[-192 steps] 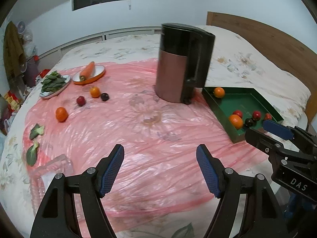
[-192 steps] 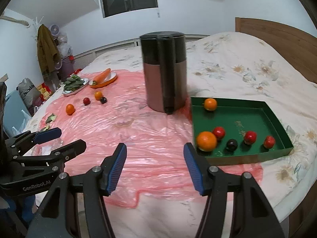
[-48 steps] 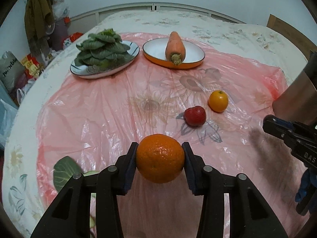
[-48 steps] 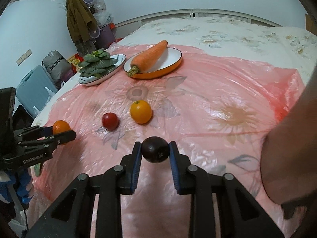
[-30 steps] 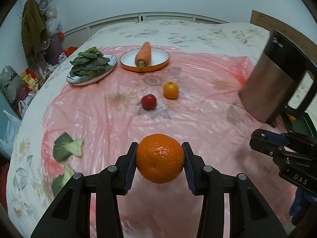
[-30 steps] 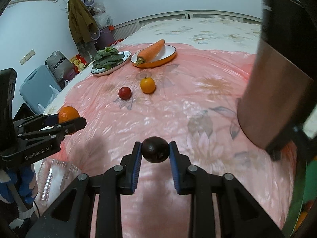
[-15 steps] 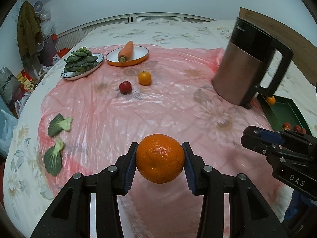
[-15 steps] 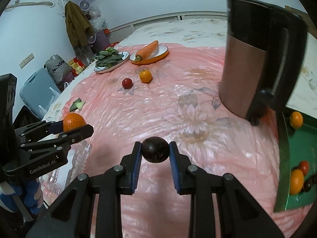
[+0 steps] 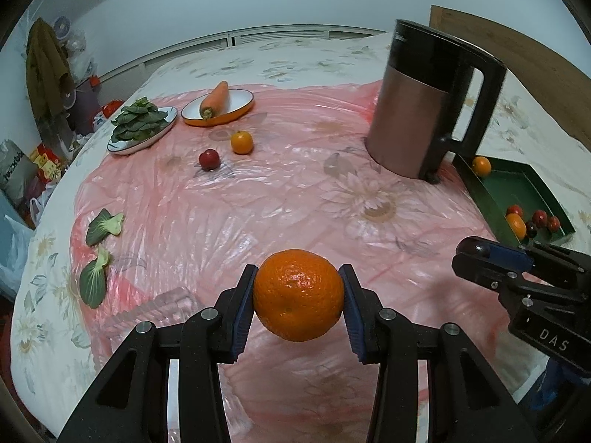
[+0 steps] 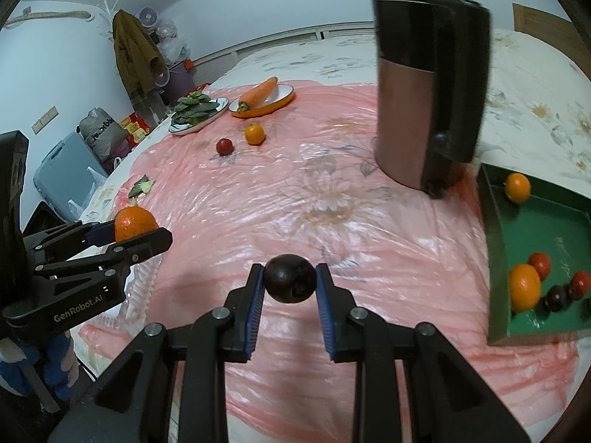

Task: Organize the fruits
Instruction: 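Carry the orange and dark plum over the green tray with both tools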

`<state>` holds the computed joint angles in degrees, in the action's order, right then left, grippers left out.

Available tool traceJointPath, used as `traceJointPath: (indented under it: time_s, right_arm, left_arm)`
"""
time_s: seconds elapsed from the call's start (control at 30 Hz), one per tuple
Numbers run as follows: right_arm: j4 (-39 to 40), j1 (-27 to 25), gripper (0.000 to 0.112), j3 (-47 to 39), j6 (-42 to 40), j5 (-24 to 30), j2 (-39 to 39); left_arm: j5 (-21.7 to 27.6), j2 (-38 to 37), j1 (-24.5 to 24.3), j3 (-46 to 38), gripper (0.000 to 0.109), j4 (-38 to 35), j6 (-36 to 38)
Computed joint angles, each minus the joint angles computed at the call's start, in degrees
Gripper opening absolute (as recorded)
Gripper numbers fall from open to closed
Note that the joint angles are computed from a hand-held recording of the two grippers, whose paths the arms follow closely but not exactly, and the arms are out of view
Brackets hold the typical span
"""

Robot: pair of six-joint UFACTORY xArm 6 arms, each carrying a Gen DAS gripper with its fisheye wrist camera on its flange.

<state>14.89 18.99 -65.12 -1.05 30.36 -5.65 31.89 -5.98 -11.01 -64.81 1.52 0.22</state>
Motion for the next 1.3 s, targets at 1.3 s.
traceJointPath:
  time_s: [1.3]
  right_arm:
    - [6.6,-19.5,0.018,14.5,-7.2,-3.4,-12.8]
  left_arm:
    - [4.6,9.6,-13.6,-10.0,0.038,7.1,-5.7]
